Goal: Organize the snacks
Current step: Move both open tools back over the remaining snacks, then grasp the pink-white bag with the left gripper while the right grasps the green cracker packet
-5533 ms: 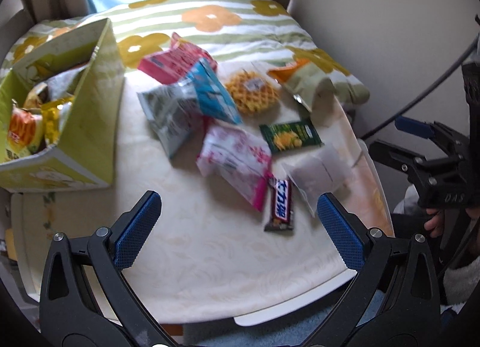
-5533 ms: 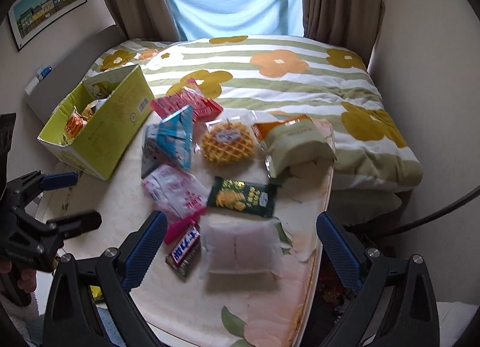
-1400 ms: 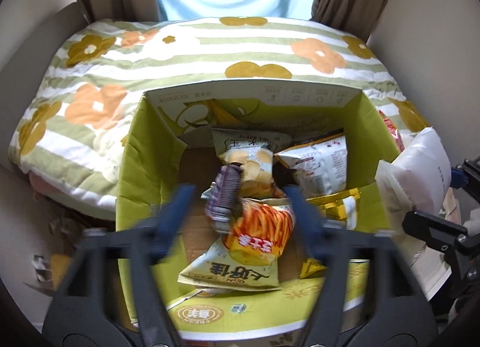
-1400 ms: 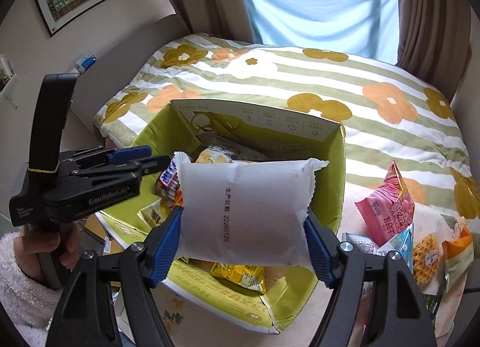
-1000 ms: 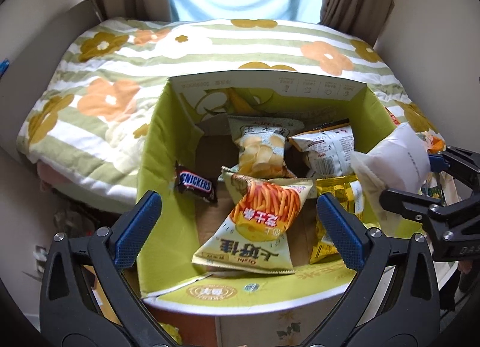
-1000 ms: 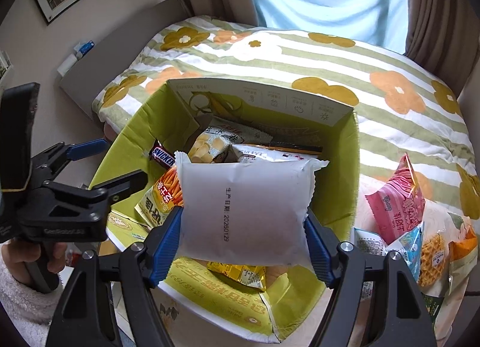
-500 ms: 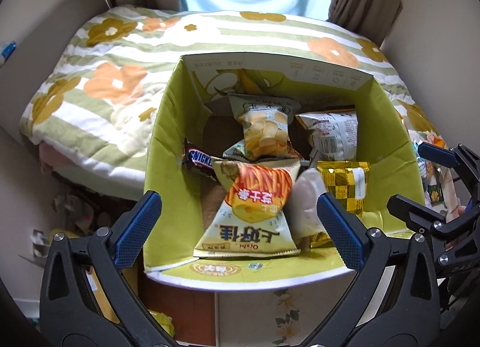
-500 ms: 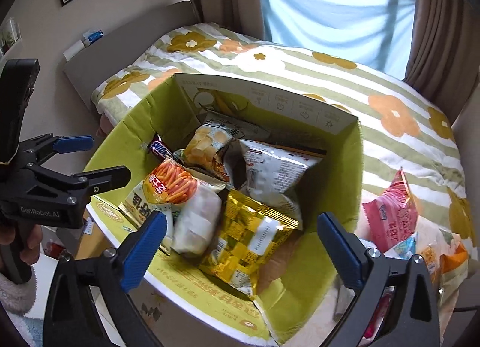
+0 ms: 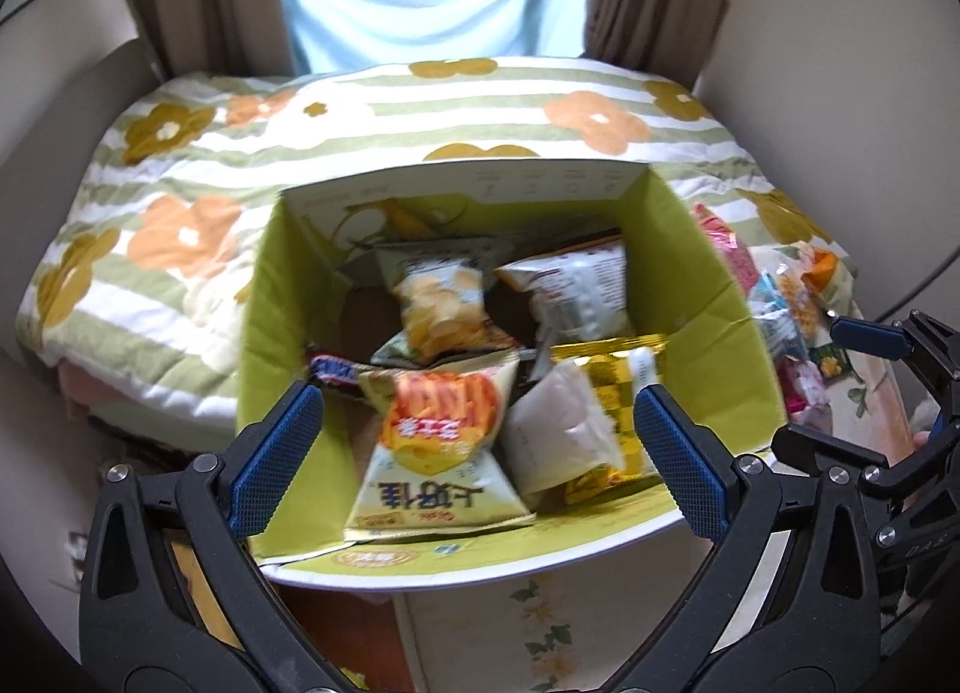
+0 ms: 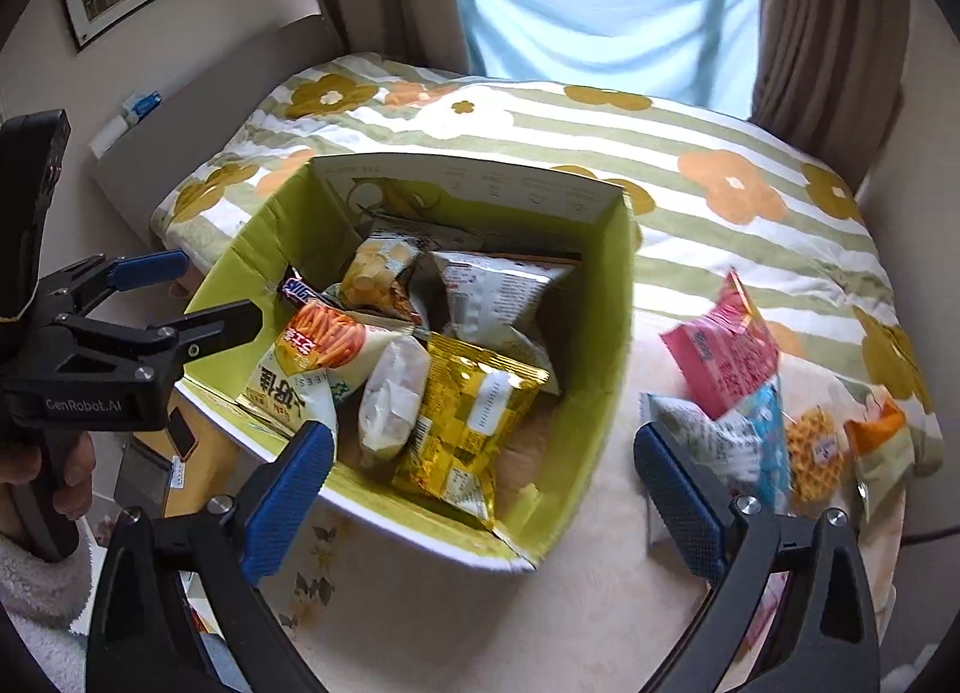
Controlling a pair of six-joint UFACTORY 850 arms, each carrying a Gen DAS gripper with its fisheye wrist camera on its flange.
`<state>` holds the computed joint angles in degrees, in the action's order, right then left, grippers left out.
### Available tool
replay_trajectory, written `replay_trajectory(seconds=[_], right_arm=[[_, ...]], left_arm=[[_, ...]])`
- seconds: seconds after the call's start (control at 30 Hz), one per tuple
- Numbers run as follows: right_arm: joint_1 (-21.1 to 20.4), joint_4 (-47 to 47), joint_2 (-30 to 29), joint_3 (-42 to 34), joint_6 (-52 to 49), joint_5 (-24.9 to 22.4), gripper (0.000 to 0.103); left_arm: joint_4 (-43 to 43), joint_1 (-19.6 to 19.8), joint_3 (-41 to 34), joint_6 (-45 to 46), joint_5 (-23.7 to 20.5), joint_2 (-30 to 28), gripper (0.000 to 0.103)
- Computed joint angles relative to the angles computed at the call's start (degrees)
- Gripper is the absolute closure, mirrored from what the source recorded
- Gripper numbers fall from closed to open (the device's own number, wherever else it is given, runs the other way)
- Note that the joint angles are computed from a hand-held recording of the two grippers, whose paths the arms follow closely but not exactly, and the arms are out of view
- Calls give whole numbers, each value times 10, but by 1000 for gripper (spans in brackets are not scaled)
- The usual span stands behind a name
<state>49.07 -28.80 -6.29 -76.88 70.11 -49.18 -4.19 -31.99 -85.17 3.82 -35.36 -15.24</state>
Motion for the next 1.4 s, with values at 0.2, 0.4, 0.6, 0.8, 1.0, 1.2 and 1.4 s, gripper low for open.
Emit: replay_trajectory(seconds=[0.2,0.4,0.6,0.8,1.0,1.2,1.4], right_arm=[[22,-31,41,36,62,-69,3],[24,-25,111,104,86,-86,3],[7,-12,199,190,20,-104,3],[-45,40,297,284,-116,-66,3],[-139,138,366,357,-316,-19,3],[-237,236,391,407,-542,19,3],[-276,275,375,432,-672,49,3]], left_arm=[[-49,-33,-7,50,8,-5,1],[-75,-73,-17,57,1,-11,1],[-21,-130,-24,-22,3,-21,1],[34,-195,-60,-137,-17,-62,1],[64,-252,-110,-226,-43,-125,1],[62,-282,-159,-277,-63,-189,1],[64,-291,-214,-288,-100,-257,1]])
